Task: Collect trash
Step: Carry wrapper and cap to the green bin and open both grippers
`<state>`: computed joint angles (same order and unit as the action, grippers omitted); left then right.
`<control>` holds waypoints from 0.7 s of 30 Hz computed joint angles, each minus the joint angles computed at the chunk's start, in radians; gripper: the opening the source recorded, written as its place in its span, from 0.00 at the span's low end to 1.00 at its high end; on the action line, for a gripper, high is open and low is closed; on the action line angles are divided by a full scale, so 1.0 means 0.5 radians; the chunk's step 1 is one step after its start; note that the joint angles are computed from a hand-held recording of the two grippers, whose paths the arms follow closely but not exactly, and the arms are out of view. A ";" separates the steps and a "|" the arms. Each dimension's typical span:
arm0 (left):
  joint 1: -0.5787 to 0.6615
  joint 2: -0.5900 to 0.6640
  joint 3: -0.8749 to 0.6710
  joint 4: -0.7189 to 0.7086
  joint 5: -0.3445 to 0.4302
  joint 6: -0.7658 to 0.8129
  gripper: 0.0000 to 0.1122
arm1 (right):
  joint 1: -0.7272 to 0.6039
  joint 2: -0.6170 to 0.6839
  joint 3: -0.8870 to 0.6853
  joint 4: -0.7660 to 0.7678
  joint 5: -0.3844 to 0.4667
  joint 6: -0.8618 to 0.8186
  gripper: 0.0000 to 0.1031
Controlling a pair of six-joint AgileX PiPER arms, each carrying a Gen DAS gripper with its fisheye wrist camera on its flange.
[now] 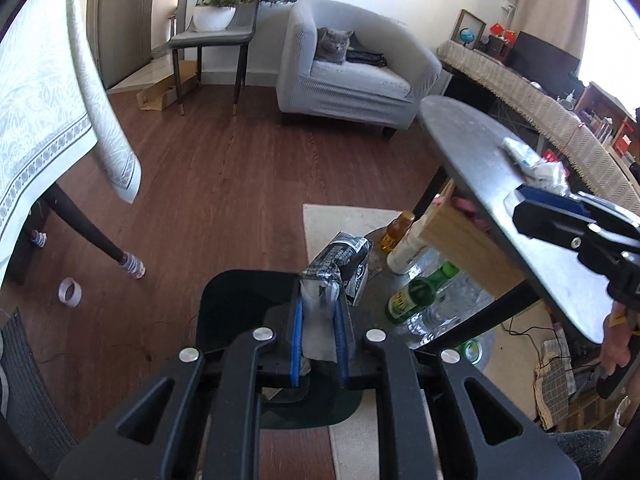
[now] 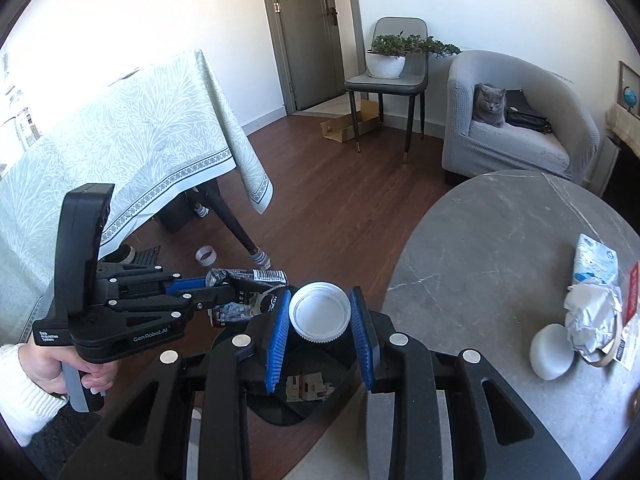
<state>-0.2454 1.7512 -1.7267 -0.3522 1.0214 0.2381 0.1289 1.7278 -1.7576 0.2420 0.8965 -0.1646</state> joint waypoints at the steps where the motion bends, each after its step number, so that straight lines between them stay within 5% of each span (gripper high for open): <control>1: 0.026 -0.001 0.029 -0.006 0.008 0.018 0.13 | 0.021 0.026 -0.025 -0.008 0.007 0.011 0.29; 12: 0.123 -0.022 0.284 0.079 0.029 0.202 0.13 | 0.201 0.296 -0.284 -0.101 0.109 0.099 0.29; 21: 0.258 -0.017 0.308 -0.020 0.056 0.264 0.32 | 0.265 0.481 -0.399 -0.116 0.181 0.155 0.29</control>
